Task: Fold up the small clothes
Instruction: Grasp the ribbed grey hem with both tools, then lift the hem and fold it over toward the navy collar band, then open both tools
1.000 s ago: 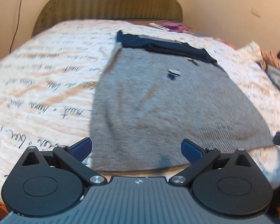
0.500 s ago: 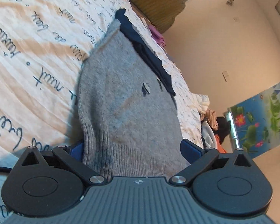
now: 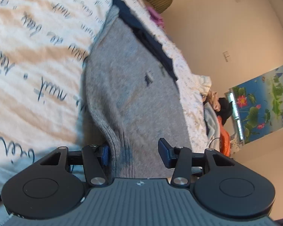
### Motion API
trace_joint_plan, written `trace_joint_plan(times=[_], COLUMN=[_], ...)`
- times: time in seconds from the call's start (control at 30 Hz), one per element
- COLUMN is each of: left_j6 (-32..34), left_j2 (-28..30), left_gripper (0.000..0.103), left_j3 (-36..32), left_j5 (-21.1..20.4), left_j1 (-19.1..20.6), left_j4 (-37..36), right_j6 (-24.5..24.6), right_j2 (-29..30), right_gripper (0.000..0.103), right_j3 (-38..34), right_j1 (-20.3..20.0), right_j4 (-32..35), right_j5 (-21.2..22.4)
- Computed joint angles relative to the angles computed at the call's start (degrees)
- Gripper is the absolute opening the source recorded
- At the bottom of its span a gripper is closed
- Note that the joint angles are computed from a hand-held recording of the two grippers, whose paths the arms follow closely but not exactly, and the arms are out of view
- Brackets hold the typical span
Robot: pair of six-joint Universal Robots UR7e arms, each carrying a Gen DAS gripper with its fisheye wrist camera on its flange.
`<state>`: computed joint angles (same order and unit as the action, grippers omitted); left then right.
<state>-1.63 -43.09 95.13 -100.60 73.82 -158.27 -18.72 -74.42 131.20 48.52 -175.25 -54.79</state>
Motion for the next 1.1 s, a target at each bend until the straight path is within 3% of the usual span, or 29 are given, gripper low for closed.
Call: trace_joint_plan(times=[0.1, 0.23, 0.37, 0.5, 0.63, 0.77, 0.87, 1.1], left_j6=[1.50, 2.36, 2.42, 3.51, 5.49, 7.44, 8.00, 8.16], left_j2=[-0.21, 0.70, 1.50, 0.88, -0.11, 0.01, 0.10, 0.09], left_gripper=[0.056, 0.055, 0.041, 0.023, 0.014, 0.011, 0.006, 0.005], left_j3=[-0.90, -2.17, -2.89, -2.71, -2.11, -2.12, -1.98, -4.02], left_j5=[-2.71, -0.02, 1.35, 3.36, 2.52, 4.54, 5.82, 3.50], left_j1=[0.69, 0.69, 0.79, 0.42, 0.30, -0.46, -1.07, -1.71], left_j4=[1.64, 6.31, 7.31, 7.13, 6.19, 7.57, 7.10, 6.32], right_j6=[-0.09, 0.55, 2.09, 1.97, 1.80, 1.42, -0.20, -1.49], right_j2=[-0.24, -0.44, -0.23, -0.54, -0.97, -0.32, -0.02, -1.91], right_gripper=[0.037, 0.037, 0.037, 0.036, 0.028, 0.006, 0.005, 0.005], right_j3=[0.00, -0.06, -0.32, -0.84, -0.92, -0.45, 1.08, 1.18], right_j1=[-0.49, -1.72, -3.48, -2.70, -0.98, -0.72, -1.37, -0.47], right_j4=[0.81, 2.05, 3.41, 4.28, 3.45, 1.87, -1.42, -2.87], right_j5=[0.65, 2.95, 6.54, 4.63, 1.00, -0.12, 2.38, 5.65])
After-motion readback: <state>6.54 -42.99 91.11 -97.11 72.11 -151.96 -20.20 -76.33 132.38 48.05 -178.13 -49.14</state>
